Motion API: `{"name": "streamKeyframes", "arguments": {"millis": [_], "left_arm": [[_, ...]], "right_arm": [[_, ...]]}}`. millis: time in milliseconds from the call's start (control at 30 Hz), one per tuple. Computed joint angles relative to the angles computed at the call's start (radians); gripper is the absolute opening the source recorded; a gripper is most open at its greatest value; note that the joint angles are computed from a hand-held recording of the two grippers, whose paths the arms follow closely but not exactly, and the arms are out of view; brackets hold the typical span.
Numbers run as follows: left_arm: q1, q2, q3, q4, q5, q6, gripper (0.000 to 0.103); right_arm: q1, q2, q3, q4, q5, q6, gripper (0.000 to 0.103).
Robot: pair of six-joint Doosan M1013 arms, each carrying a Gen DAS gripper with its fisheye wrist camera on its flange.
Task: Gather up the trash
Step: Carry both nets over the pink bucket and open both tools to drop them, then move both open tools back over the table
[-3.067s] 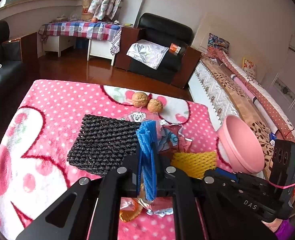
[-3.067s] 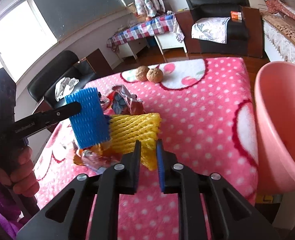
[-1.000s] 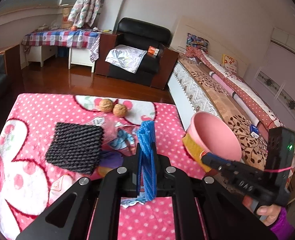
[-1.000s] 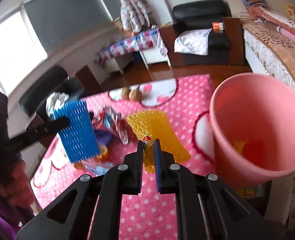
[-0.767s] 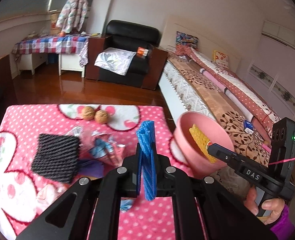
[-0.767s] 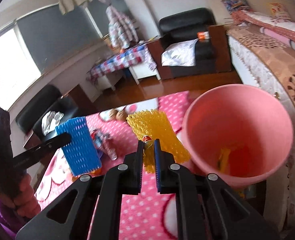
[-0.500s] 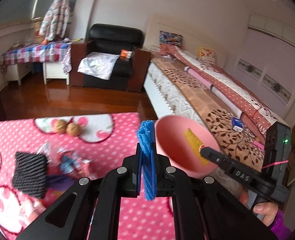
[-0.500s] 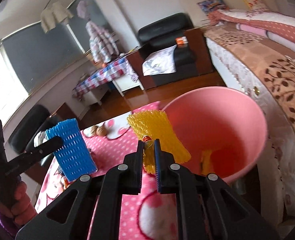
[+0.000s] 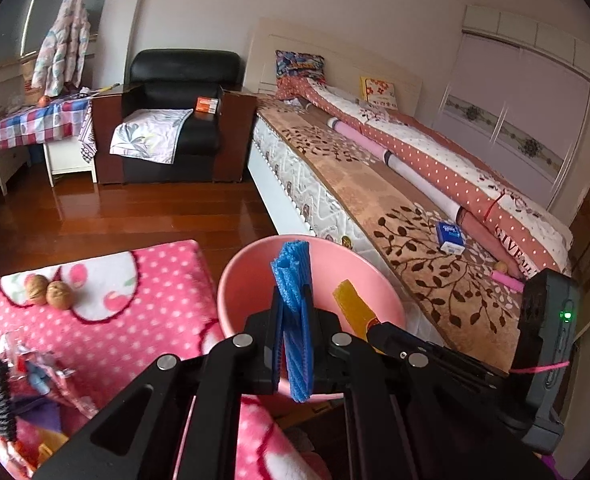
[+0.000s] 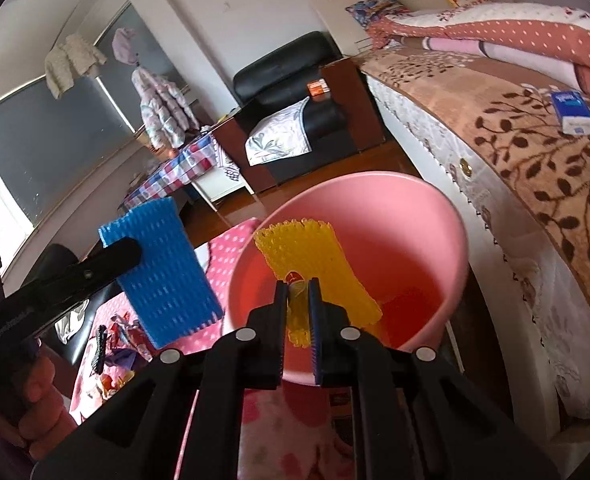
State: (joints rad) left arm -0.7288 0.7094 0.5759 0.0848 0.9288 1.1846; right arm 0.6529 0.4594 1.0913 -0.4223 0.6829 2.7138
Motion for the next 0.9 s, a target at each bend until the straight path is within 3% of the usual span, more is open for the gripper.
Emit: {"name": "streamKeyframes", "arguments": {"millis": [267,333,400,467,567,700,900], "left_arm": [[-0.006,0.070,-0.103,0.005,0.072,-0.004,0.008],[-0.006,0.077,-0.115,0.001,0.082,0.000,0.019],[-0.008,0.077,-0.111,0.012,0.076,-0.007,0.031],[-0.008,0.077,-0.112,0.011,0.077,-0.003,0.034],[-0.008,0.074,-0.108,0.015,0.076,-0.009,0.035],[-0.007,0.056,-0.077,0.022,0.064,-0.018,0.036],[-0.004,0.014,-0.008,0.039,0.040,-0.043,0.039]], "right_arm": [[-0.014,-0.011,0.033,-0.001,-0.022,0.025,0.011],[-0.014,-0.012,0.037,-0.011,-0.023,0.032,0.011],[-0.014,-0.014,0.041,-0.011,-0.025,0.028,0.011],[-0.016,-0.012,0.038,0.002,-0.018,0.017,0.012],[-0.016,-0.008,0.032,0.016,-0.010,0.012,0.015],[-0.012,-0.007,0.028,0.011,0.001,0.020,0.028],[0.001,-0.003,0.011,-0.005,0.020,0.014,0.030]]}}
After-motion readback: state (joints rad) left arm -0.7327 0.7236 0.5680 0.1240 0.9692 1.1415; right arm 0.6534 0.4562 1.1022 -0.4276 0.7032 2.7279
